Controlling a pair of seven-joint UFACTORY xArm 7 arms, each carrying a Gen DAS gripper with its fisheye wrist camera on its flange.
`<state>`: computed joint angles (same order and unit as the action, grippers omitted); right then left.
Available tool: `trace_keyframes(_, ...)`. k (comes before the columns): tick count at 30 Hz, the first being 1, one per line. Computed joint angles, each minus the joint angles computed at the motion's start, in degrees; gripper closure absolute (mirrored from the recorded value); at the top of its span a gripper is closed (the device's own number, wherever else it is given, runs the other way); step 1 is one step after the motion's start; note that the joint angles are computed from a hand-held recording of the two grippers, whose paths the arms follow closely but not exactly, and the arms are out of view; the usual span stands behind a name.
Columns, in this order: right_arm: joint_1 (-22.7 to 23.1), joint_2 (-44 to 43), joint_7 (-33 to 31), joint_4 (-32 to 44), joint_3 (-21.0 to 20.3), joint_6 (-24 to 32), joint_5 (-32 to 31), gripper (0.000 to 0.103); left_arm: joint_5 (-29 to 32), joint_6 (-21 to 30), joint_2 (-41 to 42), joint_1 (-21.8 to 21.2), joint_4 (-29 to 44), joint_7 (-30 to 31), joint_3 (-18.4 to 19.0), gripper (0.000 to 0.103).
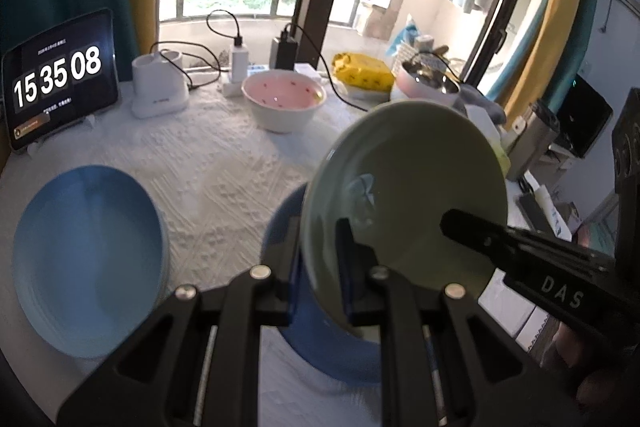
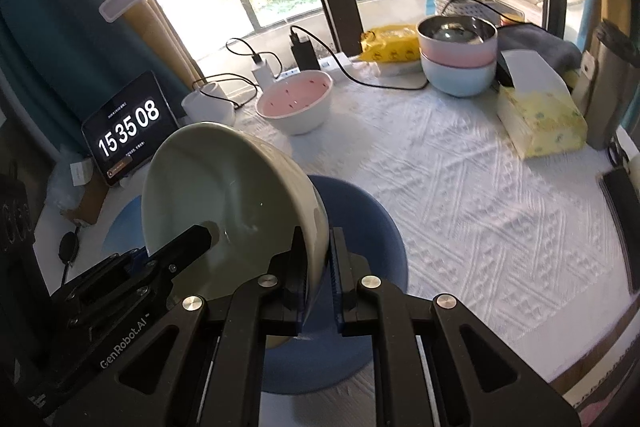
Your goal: Organize plates and bowls
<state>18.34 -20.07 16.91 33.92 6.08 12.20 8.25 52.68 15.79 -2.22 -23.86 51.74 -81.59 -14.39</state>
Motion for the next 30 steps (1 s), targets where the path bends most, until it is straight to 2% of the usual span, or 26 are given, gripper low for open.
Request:
trace_keyframes(9, 2.1, -0.2, -2.7, -2.5, -2.8, 1.3, 3.6, 0.091, 0.4, 3.5, 2.8, -2.7, 1.2, -0.2, -0.1, 0.087)
trace_keyframes(13, 5.1, 1.5, -8.2, -1.4, -6.5, 4.1, 10.2, 0.091, -0.1, 4.4, 3.9, -3.9, 1.4, 1.0, 0.8, 0.087)
trace_keyframes(15, 5.2, 2.1, -10.4, -1.2, -6.5, 4.4, 12.3, 0.091, 0.5, 4.8, 3.7, -4.3, 1.2, 0.8, 1.1, 0.087)
trace_keyframes(18, 2.4, 2.5, -9.3, -0.4, -3.7, 5.5, 10.0, 0.090, -0.2, 4.7, 3.5, -4.4, 1.0, 1.5, 1.4, 0.085)
trace_keyframes(24, 0.3, 3.4, -9.5, 1.5, -1.7, 8.8, 7.1, 0.090, -2.1, 3.0, 2.8, -4.0, 0.0, 3.5, 1.5, 0.085)
trace_keyframes(30, -2.2, 3.7, -6.6, 2.2, 1.4, 10.0, -0.9, 0.090, -3.3, 2.2, 1.8, -3.3, -1.3, 4.7, 1.0, 0.085)
